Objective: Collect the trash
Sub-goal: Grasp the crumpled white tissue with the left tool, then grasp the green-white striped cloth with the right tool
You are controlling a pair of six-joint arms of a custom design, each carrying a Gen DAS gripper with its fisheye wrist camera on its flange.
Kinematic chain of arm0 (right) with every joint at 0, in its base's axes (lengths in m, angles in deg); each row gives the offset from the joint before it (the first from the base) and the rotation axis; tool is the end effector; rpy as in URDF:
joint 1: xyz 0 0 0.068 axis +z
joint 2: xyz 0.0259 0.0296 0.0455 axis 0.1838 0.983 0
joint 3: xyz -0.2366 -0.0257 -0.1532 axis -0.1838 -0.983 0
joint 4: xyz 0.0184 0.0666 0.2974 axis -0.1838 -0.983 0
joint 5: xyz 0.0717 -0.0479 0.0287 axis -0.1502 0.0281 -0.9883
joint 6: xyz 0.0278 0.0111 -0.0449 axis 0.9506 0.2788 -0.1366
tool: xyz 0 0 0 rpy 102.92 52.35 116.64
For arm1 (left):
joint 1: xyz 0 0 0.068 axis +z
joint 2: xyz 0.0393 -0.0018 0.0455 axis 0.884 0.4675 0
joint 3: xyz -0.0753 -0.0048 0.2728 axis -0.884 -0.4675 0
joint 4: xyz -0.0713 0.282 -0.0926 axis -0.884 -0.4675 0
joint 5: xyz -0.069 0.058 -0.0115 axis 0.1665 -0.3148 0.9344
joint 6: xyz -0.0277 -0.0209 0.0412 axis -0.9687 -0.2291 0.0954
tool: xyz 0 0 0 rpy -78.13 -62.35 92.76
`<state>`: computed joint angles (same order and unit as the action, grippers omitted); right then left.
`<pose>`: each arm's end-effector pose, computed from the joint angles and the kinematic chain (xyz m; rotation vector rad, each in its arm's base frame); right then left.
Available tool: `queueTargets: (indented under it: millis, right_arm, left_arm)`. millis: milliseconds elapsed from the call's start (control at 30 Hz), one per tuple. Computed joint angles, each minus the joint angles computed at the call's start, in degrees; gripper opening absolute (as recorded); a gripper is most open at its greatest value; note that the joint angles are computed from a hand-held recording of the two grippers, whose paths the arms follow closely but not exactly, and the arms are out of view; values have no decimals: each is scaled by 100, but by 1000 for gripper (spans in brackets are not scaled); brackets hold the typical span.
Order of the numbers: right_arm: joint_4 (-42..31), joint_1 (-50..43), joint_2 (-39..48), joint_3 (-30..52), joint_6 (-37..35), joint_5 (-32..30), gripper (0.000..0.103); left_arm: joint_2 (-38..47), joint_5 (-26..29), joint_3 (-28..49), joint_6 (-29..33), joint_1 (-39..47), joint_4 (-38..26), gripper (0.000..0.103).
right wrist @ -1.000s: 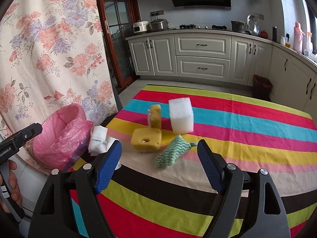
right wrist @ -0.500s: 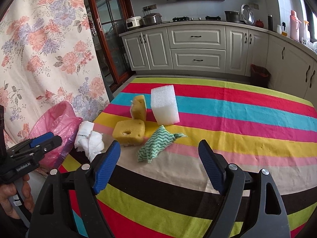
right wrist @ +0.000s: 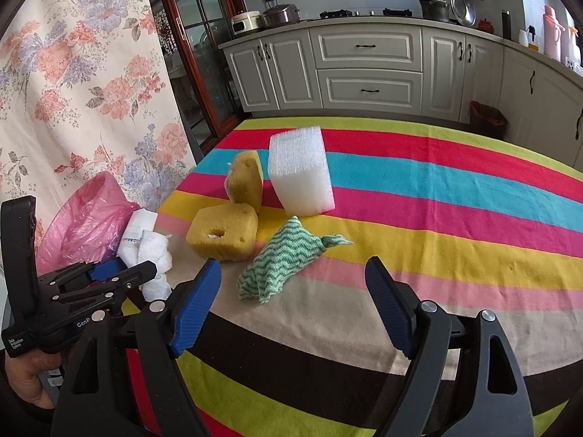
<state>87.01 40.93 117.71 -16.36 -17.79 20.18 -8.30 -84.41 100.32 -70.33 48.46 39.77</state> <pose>0.2235 0.1355 0.0849 -0.3876 2.5707 0.4447 0.1903 -0.0400 0.0543 -0.2739 2.4530 -0.0600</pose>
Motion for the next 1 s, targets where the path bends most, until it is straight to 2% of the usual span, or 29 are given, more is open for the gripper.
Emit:
queueTargets:
  millis: [167, 300, 400, 533, 667, 733, 833, 1000]
  right_arm:
    - [140, 73, 666, 296, 44, -15, 77]
    - [181, 233, 1145, 572, 97, 23, 77]
    - [169, 341, 1421, 748, 160, 69, 68]
    - [98, 396, 1662, 919, 195, 84, 53]
    - [78, 506, 1835, 1059, 248, 132, 49]
    - [74, 551, 1901, 1100, 250, 145, 28]
    - [45, 627, 1793, 1024, 251, 185, 20]
    - [-49, 738, 1145, 676, 329, 289, 19]
  left_arm:
    - [690, 138, 194, 126, 155, 341, 32]
    - [818, 198, 257, 225, 193, 367, 26]
    - [812, 318, 244, 282, 291, 383, 22]
    - [390, 514, 84, 334, 387, 274, 20]
    - [-307, 546, -89, 274, 239, -43, 20]
    - [-696, 521, -151, 221, 158, -290, 20]
    - [-1381, 467, -245, 156, 52, -778, 20]
    - [-2550, 409, -382, 145, -1, -1653, 20]
